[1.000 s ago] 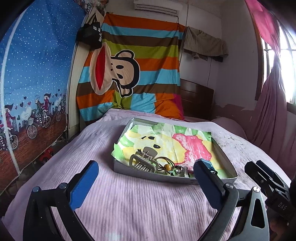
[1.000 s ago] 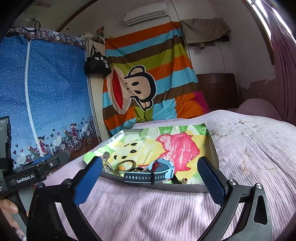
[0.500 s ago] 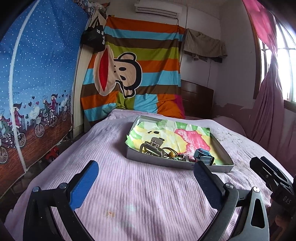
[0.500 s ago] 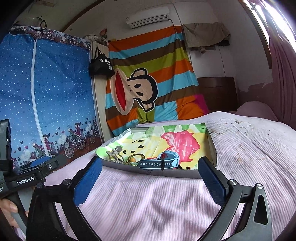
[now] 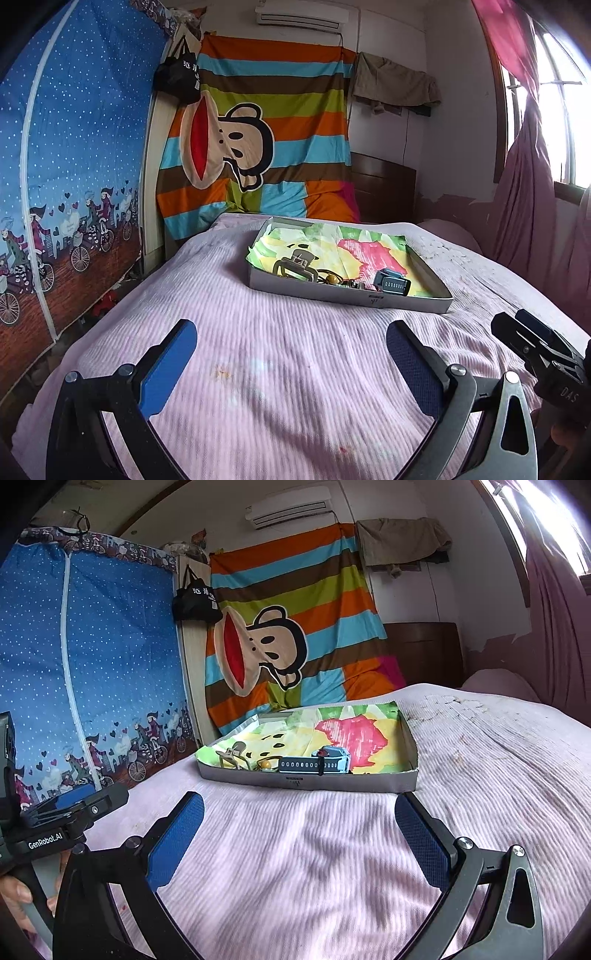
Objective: Organize jewelry
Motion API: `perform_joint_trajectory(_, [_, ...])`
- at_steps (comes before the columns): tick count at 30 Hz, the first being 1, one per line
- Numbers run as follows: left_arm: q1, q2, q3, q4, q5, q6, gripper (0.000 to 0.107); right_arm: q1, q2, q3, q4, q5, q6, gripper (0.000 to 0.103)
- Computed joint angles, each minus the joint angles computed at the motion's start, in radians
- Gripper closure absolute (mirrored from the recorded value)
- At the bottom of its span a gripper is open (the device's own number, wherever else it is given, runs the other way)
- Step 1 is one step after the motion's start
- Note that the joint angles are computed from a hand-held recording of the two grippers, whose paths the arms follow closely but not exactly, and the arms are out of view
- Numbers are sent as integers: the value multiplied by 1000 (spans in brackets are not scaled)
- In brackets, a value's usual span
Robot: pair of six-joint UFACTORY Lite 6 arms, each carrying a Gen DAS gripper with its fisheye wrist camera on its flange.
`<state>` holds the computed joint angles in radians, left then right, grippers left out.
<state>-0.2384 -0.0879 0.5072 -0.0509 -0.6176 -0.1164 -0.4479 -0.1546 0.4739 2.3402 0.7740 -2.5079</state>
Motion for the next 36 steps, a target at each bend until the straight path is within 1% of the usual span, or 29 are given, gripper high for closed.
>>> perform_joint_trajectory(5, [10, -36, -55, 24, -22, -3, 4, -21, -41, -59, 5, -1, -14, 1])
perform_joint_trajectory(8, [24, -60, -77, 47, -17, -18, 4, -26, -60, -87, 11, 2, -24, 1])
perform_joint_trajectory(12, [20, -73, -95, 42, -10, 15, 4, -20, -84, -114, 34, -8, -44, 1])
perform_joint_trajectory(14, [3, -76, -108, 2, -21, 63, 4, -20, -82, -117, 37, -10, -45, 1])
perform_joint_trajectory(17, [10, -67, -120, 32, -37, 40, 4, -15, -75, -124, 56, -9, -66, 1])
perform_joint_trajectory(26, [3, -59, -140, 20, -68, 55, 4, 5, -53, -138, 102, -7, -110, 1])
perform_joint_trajectory(36, [12, -30, -130, 27, -58, 55, 4, 38, -31, -145, 162, -7, -171, 1])
